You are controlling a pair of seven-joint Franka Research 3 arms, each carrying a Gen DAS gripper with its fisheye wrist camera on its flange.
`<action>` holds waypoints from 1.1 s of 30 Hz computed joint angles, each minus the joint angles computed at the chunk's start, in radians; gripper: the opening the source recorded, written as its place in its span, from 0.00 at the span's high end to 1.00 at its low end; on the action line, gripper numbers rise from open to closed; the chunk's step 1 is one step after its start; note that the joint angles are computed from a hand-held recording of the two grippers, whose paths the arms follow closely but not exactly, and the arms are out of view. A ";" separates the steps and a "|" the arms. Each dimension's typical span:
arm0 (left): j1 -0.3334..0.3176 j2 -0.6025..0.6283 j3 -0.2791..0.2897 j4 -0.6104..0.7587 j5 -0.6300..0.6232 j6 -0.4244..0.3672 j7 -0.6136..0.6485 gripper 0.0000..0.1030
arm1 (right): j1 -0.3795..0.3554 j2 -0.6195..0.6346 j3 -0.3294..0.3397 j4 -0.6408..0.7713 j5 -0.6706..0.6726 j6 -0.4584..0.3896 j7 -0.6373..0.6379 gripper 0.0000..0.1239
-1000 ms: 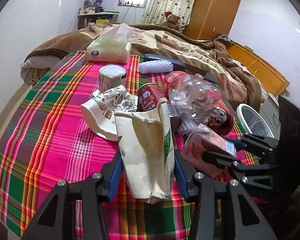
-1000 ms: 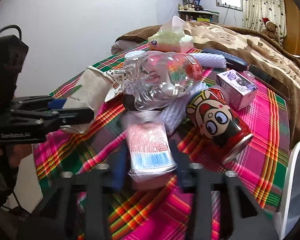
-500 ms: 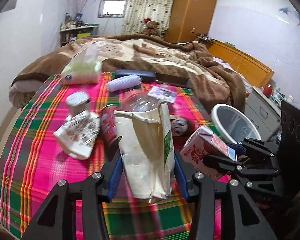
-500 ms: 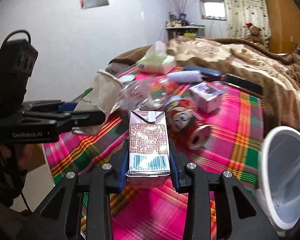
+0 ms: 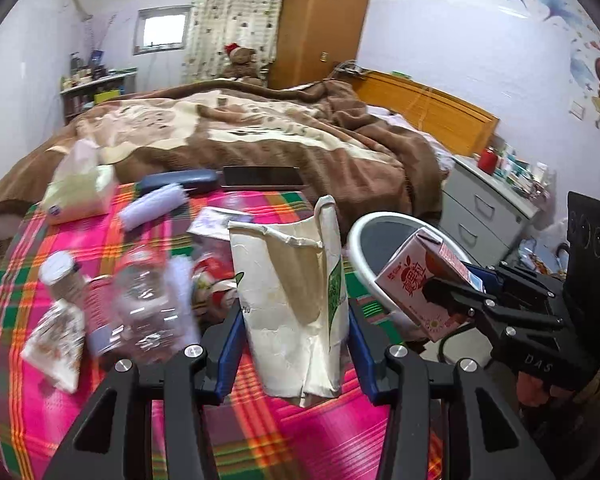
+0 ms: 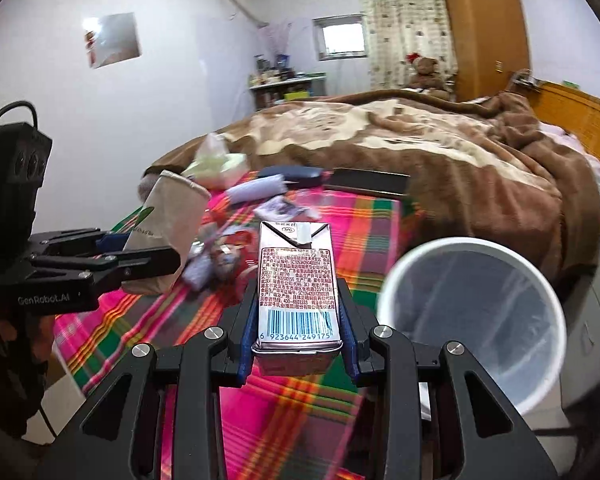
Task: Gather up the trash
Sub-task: 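Carry both items over the white wastebasket and open both tools to drop them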
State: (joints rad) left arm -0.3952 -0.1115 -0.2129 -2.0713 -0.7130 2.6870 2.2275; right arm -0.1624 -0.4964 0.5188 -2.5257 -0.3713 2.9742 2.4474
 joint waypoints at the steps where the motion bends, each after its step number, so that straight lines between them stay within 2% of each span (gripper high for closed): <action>1: -0.004 0.009 -0.004 0.011 0.001 -0.005 -0.004 0.53 | -0.009 -0.014 0.004 -0.007 0.001 -0.010 0.014 0.71; 10: -0.007 0.117 -0.066 0.133 0.032 -0.051 -0.008 0.53 | -0.058 -0.094 -0.005 -0.057 -0.001 -0.074 0.082 0.71; 13: -0.010 0.167 -0.098 0.183 0.089 -0.057 -0.040 0.53 | -0.081 -0.110 -0.003 -0.073 -0.006 -0.099 0.125 0.71; 25: -0.010 0.354 -0.192 0.357 0.237 -0.124 -0.144 0.53 | -0.069 -0.147 -0.062 -0.118 -0.039 -0.216 0.207 0.71; 29: -0.039 0.423 -0.200 0.419 0.352 -0.115 -0.220 0.53 | -0.056 -0.136 -0.092 -0.121 -0.060 -0.248 0.222 0.71; 33: -0.035 0.499 -0.230 0.509 0.377 -0.173 -0.250 0.51 | -0.043 -0.120 -0.123 -0.120 -0.077 -0.283 0.247 0.71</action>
